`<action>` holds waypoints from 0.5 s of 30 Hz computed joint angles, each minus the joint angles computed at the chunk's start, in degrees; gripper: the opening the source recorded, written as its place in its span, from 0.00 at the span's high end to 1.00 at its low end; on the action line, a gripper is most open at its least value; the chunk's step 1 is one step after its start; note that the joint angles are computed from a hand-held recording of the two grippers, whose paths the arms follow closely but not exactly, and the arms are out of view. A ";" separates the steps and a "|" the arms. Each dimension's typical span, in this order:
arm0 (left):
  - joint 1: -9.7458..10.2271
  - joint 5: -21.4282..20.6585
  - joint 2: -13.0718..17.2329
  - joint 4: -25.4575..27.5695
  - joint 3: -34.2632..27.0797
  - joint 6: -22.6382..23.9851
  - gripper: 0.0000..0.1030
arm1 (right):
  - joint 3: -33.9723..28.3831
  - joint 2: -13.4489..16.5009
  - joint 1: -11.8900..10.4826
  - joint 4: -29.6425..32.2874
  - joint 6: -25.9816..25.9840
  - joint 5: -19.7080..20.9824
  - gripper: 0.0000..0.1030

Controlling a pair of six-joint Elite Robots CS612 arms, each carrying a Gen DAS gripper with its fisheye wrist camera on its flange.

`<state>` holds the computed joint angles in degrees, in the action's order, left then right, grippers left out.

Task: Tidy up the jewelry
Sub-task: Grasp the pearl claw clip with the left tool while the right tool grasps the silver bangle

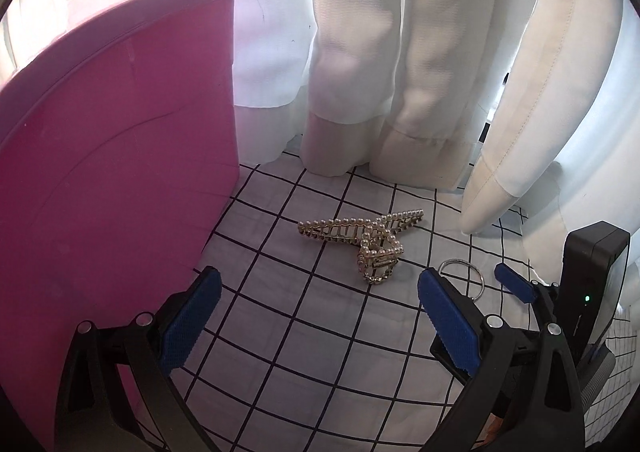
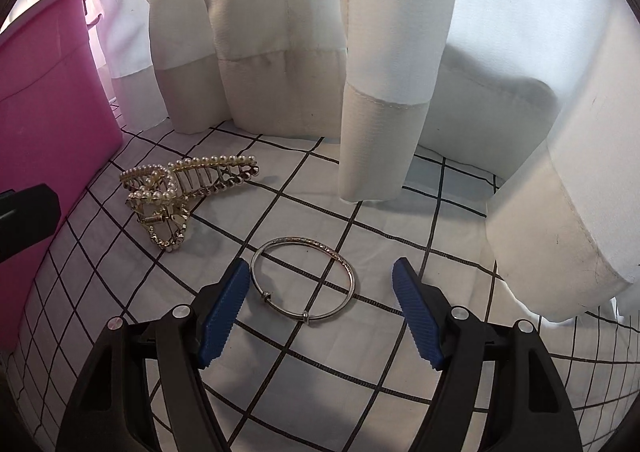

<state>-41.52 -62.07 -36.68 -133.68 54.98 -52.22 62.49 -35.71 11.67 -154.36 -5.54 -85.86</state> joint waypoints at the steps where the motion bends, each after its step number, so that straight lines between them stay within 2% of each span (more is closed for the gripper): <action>1: 0.05 -0.09 0.25 0.10 -0.32 0.12 0.06 | 0.02 -0.01 -0.09 -0.06 0.41 -0.57 0.31; 5: 0.38 -1.14 1.83 1.49 -2.67 1.04 0.06 | -0.40 0.17 -0.54 0.32 1.45 -1.85 0.31; 10: 1.11 -4.17 3.99 2.06 -5.74 1.43 0.06 | -0.49 0.13 -0.59 0.70 0.05 -2.67 0.31; 15: 1.74 -5.44 6.66 5.40 -9.78 1.78 0.06 | -0.09 0.06 -0.68 0.02 0.73 -3.01 0.29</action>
<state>-39.78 -67.51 -30.02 -128.28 45.20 -50.44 62.40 -35.65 10.99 -154.33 -4.81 -88.88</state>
